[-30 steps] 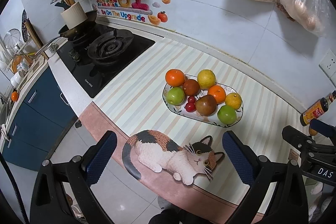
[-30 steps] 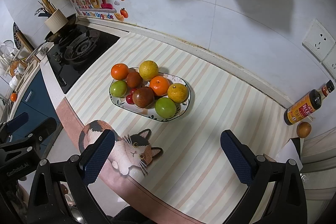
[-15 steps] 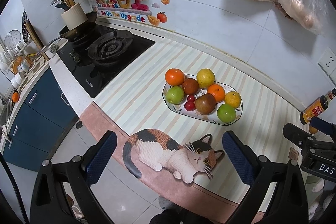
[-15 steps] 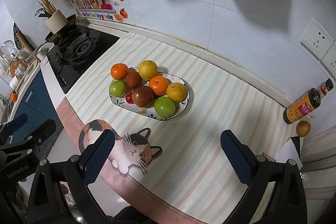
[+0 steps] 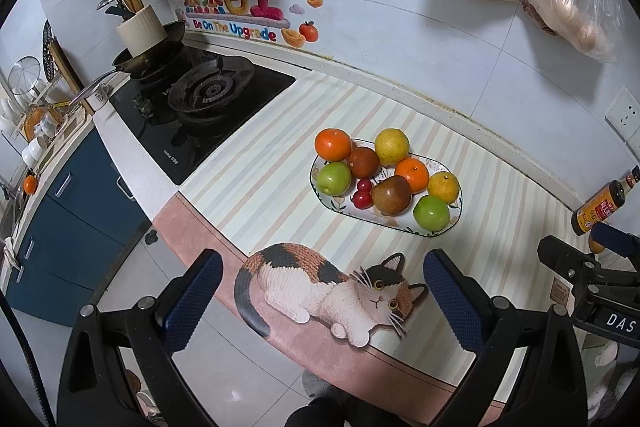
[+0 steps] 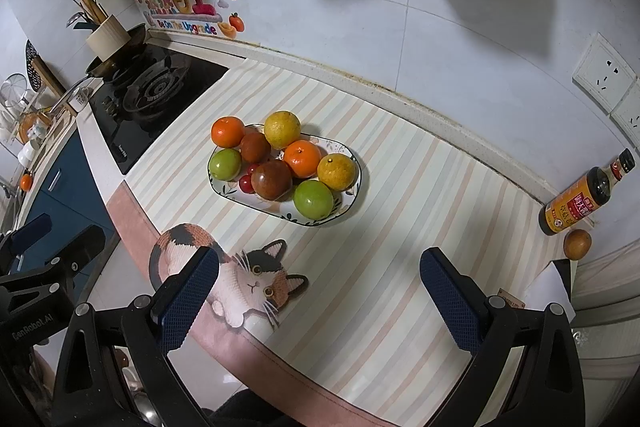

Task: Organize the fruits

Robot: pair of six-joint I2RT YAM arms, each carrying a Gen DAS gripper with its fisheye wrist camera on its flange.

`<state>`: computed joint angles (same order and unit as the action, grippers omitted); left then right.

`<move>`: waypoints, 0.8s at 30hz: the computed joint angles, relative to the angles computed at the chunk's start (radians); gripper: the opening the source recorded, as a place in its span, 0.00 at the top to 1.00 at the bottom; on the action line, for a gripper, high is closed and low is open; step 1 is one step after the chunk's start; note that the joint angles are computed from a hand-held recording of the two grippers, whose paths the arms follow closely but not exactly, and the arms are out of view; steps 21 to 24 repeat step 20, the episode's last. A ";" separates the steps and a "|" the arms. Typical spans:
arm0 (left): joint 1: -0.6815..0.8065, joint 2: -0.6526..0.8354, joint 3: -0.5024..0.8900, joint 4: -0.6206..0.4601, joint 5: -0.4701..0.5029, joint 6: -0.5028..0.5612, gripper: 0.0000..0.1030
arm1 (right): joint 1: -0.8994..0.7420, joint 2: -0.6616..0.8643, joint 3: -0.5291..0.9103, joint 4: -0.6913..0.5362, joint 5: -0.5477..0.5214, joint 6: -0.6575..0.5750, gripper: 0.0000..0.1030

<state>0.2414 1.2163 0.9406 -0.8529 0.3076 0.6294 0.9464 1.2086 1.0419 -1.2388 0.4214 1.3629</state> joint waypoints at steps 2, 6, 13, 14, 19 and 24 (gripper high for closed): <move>0.004 -0.005 -0.004 0.001 0.004 0.003 0.00 | 0.003 -0.001 0.001 -0.002 0.001 0.002 0.00; 0.008 -0.007 -0.005 -0.003 0.007 0.009 0.00 | 0.003 0.001 0.001 -0.002 0.001 0.002 0.00; 0.006 -0.009 -0.004 -0.002 0.006 0.005 0.00 | 0.004 0.001 0.000 0.000 0.000 0.003 0.00; 0.008 -0.012 -0.007 -0.003 0.007 0.009 0.00 | 0.004 0.000 0.000 0.001 0.000 0.003 0.00; 0.008 -0.016 -0.008 -0.004 0.010 0.012 0.00 | 0.017 -0.004 0.001 -0.006 -0.001 0.020 0.00; 0.007 -0.019 -0.005 -0.007 0.011 0.013 0.00 | 0.019 -0.003 0.003 -0.009 0.000 0.024 0.00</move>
